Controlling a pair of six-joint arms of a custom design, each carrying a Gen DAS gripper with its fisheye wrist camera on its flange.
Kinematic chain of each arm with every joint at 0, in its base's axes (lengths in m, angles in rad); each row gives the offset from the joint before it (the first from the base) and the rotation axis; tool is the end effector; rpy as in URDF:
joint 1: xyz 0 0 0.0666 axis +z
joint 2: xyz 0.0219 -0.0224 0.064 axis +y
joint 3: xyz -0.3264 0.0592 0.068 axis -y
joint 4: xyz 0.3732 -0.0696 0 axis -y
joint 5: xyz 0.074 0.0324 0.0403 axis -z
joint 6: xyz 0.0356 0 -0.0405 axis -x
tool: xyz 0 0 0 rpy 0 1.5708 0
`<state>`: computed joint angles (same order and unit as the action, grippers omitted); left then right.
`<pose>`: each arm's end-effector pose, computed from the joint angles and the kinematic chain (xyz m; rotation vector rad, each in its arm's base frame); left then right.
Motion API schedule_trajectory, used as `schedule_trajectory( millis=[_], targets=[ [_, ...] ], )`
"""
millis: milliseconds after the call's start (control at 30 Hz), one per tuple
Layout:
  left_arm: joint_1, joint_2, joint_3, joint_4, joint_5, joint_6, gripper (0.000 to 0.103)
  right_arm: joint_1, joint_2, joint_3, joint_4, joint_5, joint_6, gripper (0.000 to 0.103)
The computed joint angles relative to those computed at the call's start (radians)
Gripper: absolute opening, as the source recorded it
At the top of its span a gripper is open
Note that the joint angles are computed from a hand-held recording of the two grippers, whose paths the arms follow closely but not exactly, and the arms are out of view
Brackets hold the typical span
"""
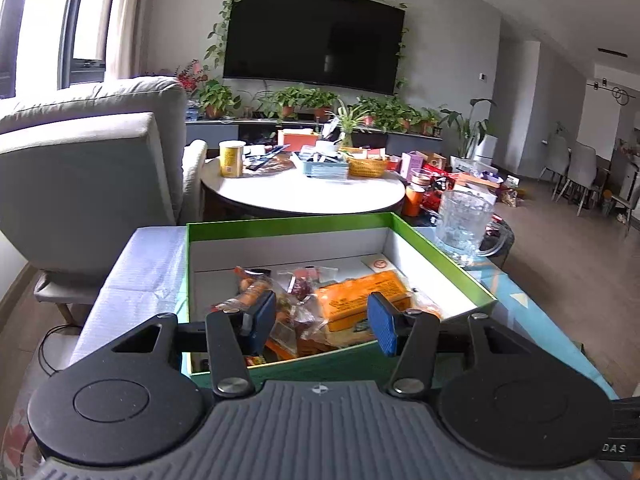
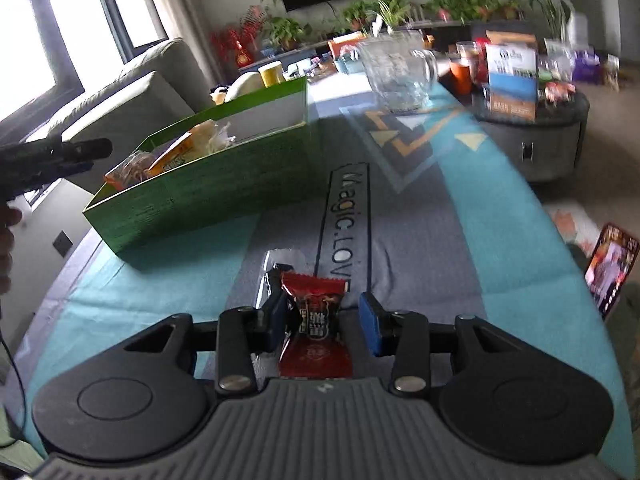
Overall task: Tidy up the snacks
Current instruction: 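Move both open tools back down to the last snacks on the mat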
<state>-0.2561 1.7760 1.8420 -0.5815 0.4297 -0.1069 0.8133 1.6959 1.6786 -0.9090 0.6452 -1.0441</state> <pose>0.5957 -0.1717 0.4083 0.6302 1.9811 -0.5384 0.4038 0.3953 0.3575 0.5095 2.2101 0.1515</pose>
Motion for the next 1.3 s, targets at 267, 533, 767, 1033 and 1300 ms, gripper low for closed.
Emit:
schedule_trajectory(
  millis=[267, 533, 767, 1033, 1300],
  targets=[
    [-0.003, -0.01, -0.013, -0.005, -0.007, -0.014, 0.048, -0.003, -0.018, 0.019, 0.138, 0.076, 0.153, 0.025],
    [-0.001, -0.05, -0.063, -0.022, -0.002, -0.04, 0.048, -0.12, 0.166, 0.277, 0.346, 0.021, 0.437, 0.041],
    [0.0, -0.073, -0.087, -0.145, 0.106, -0.162, 0.048, -0.097, 0.11, 0.173, 0.281, 0.05, 0.326, 0.059],
    [-0.022, -0.143, -0.188, -0.174, 0.136, -0.264, 0.048, -0.035, 0.032, 0.056, 0.089, 0.035, 0.151, 0.059],
    [-0.01, -0.183, -0.209, -0.215, 0.089, -0.22, 0.048, 0.014, 0.106, 0.103, 0.043, 0.035, 0.138, 0.059]
  ],
)
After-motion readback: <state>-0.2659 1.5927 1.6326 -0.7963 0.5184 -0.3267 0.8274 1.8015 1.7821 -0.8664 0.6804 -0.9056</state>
